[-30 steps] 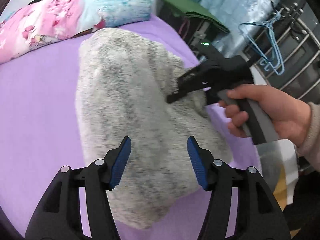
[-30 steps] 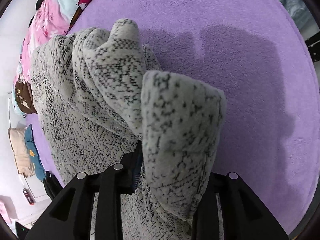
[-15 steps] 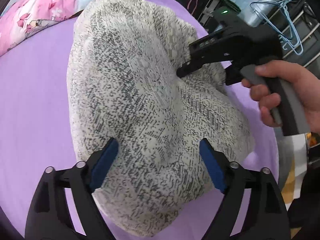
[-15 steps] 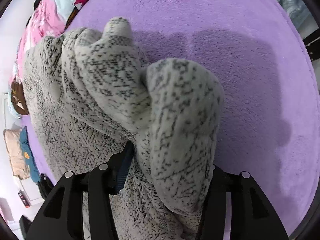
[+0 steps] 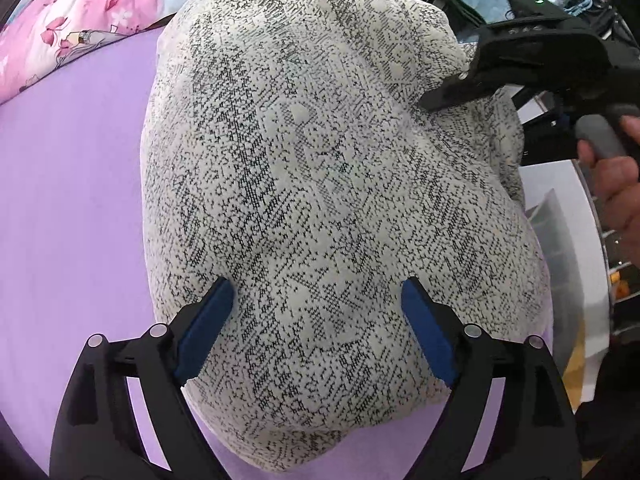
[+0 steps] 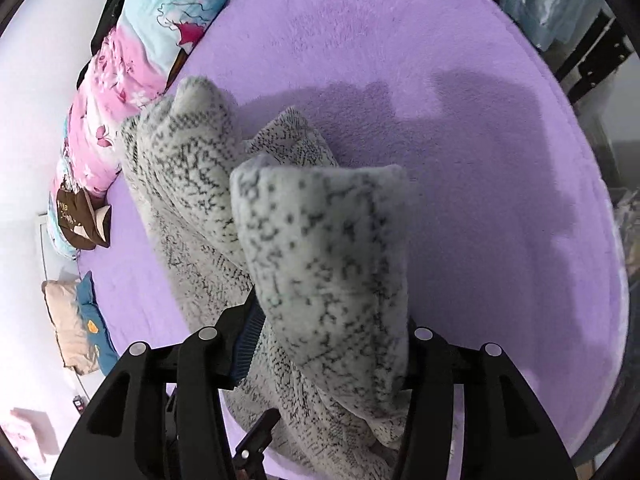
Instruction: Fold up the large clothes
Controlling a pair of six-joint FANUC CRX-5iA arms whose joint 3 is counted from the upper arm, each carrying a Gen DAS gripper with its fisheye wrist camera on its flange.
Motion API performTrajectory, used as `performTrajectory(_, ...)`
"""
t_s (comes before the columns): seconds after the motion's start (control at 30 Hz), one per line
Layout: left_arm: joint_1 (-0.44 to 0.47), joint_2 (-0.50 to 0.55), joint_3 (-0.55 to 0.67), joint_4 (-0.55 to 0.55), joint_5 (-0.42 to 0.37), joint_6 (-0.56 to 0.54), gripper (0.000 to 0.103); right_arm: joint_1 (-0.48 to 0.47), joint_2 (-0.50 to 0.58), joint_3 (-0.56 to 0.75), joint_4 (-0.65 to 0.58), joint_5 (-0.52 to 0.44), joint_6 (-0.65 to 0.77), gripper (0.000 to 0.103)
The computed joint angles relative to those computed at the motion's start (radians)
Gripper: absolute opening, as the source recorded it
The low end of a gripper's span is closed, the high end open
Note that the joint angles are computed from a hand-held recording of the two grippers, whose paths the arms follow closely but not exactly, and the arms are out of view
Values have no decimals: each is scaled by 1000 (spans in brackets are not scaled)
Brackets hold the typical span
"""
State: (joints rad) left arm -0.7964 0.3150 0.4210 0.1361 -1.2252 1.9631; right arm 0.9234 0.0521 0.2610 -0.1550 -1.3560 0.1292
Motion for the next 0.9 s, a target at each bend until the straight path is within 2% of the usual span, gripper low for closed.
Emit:
performTrajectory(0.07, 5, -6, -9, -4, -2, -14, 82, 12, -26, -9, 122, -47, -30, 80)
performTrajectory(0.1, 10, -11, -24, 12, 11, -22, 81, 15, -36, 2, 169, -68, -29, 80)
performTrajectory(0.13, 16, -22, -48, 32, 35, -30, 81, 6, -57, 4, 182, -81, -10, 80)
performTrajectory(0.23, 9, 1, -8, 10, 0, -17, 82, 4, -45, 54, 200, -100, 14, 80)
performTrajectory(0.33, 13, -1, -20, 23, 17, -17, 82, -10, -36, 104, 195, -164, 78, 82)
performTrajectory(0.57, -12, 22, 33, -29, -27, -15, 82, -19, 137, 338, 101, -274, 178, 83)
performTrajectory(0.9, -38, 46, 78, -84, -60, -9, 83, -68, 458, 755, 3, -539, 234, 85)
